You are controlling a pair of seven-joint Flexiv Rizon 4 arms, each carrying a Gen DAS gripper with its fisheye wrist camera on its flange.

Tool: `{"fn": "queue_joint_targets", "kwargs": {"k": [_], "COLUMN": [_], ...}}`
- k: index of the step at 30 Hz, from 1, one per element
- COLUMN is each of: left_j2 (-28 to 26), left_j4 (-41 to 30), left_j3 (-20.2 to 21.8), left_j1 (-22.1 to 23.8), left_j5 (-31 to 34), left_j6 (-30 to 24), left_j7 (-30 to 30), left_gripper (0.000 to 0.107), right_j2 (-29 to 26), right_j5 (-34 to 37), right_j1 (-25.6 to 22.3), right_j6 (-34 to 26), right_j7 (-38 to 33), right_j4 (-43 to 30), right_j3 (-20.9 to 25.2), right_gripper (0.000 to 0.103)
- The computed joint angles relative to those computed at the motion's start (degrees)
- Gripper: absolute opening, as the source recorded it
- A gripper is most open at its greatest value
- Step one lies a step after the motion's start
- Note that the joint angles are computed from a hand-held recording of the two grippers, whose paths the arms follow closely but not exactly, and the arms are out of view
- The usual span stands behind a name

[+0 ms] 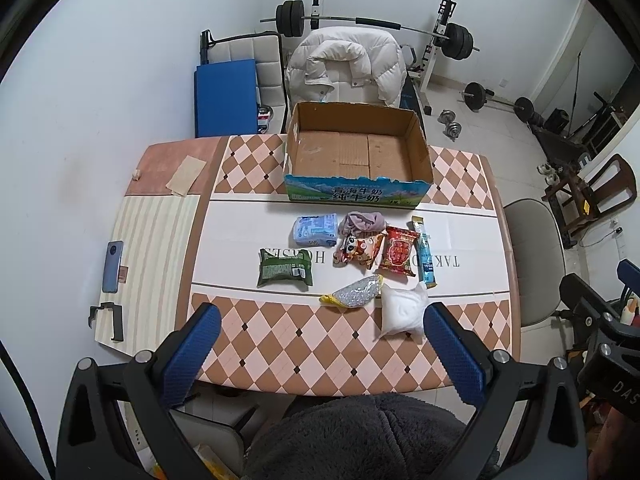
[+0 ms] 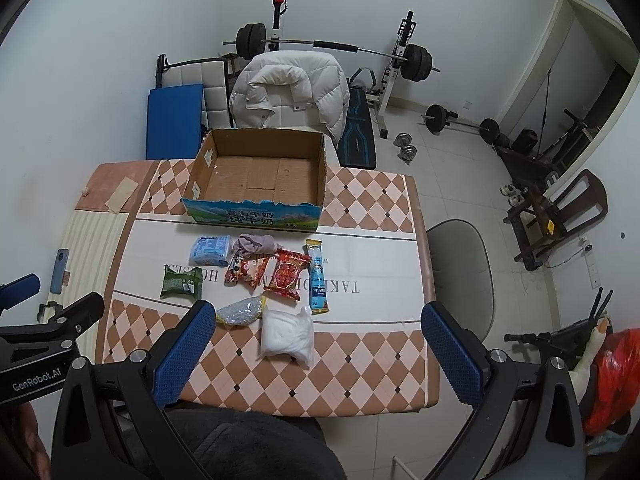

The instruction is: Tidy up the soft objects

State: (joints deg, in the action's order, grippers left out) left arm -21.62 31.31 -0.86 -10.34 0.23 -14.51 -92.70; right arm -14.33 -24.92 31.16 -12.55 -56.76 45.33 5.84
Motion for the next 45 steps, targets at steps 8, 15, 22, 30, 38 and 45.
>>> {"fn": "queue_joint_targets", "kwargs": {"k": [8, 15, 22, 30, 38, 45], "left_j2": [-0.8, -0.5, -1.1, -1.0, -1.2, -1.2], "left_j4": [-1.7, -1.4, -2.7, -2.6, -3.0, -3.0], "left_j3": [0.0, 0.0, 0.0, 0.1, 0.0, -0.1], "left_j1": [-0.1, -0.2, -0.2, -0.3, -0.2, -0.2], "left_j5": [-0.1, 0.0, -0.3, -0.3, -0.4, -0.6], "left_j6": [-0.7, -0.3, -0.9, -0.9, -1.1, -1.3], "left_j7": [-0.1, -0.1, -0.3, -0.5, -0.4, -0.6], "left_gripper": [0.103, 0.103, 0.103, 0.103, 0.103, 0.103], "right_j2": [-0.4, -0.6, -1.0, -1.4, -1.2, -1.5], "right_j5": [-0.3, -0.4, -0.5, -0.6, -0.7, -0.3], "right_j1": [0.3, 0.5, 1.0, 1.5, 1.4, 1.4], "right_j6": [-0.2, -0.3, -0.7, -1.1, -0.7, -1.0], "right_j7": [-0.2, -0.2, -0.3, -0.3, -0.2, -0.3], "right_j4": [-0.7, -1.1, -2.0, -2.9, -2.2, -2.9], "right_j3": [-0.2, -0.2, -0.4, -0.7, -0.6, -0.5], "right_gripper": [0.103, 0.103, 0.103, 0.103, 0.103, 0.103]}}
